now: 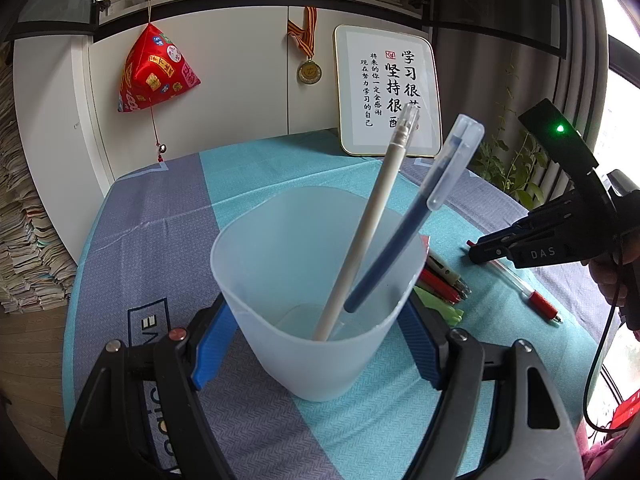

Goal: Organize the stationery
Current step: 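Lift the red pen with the right tool and carry it to the cup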

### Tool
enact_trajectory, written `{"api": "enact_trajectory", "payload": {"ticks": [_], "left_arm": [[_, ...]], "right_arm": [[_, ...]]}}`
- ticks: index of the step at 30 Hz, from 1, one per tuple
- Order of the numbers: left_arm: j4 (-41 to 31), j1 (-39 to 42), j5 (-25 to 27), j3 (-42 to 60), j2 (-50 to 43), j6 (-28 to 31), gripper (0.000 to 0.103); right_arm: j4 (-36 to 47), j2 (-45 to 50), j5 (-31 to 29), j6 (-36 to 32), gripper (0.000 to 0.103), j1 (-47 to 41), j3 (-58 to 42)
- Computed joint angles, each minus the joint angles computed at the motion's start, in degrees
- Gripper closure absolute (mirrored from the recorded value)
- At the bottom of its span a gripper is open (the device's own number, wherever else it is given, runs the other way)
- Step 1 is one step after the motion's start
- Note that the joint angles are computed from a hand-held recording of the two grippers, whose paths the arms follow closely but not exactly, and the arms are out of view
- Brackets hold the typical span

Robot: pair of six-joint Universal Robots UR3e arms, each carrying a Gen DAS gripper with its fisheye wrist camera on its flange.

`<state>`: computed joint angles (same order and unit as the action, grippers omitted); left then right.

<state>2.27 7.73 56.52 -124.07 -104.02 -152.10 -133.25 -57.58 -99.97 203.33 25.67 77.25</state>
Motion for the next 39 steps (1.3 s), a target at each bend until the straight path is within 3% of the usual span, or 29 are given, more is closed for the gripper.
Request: {"api": "enact_trajectory", "payload": {"ticks": [3,8,20,25,29,39], "left_arm": [[0.0,0.0,-0.1,-0.1,0.0,0.0,0.028],[0.0,0.0,-0.1,-0.1,0.0,-0.1,0.028],[-0.2,0.0,-0.2,-0.1,0.0,-0.1,0.028],[-0.2,0.0,-0.2,-0.1,0.0,-0.1,0.028],[-0.2,0.0,-0.2,0.0,0.0,-0.1,0.028],[-0.7,-0.3,0.1,0.2,-0.2,-0.1,0.028]], "right_arm": [[-2.2,-2.5,0.6,1.1,0.089,0.0,2.6],[-5.2,-9.3,-3.6,3.3,0.089,3.0,5.4],[-8.4,-13.8,-11.9,1.8,0.089,12.8,-2.9],[-7.7,-12.0,-7.9,-2.0,0.089,13.9,-10.9],[-5.8,-5.2,-6.5,-4.7,0.089,14.5,-21.0],[-0.2,7.7,0.0,-4.4,0.089,12.2,-37.4]]}}
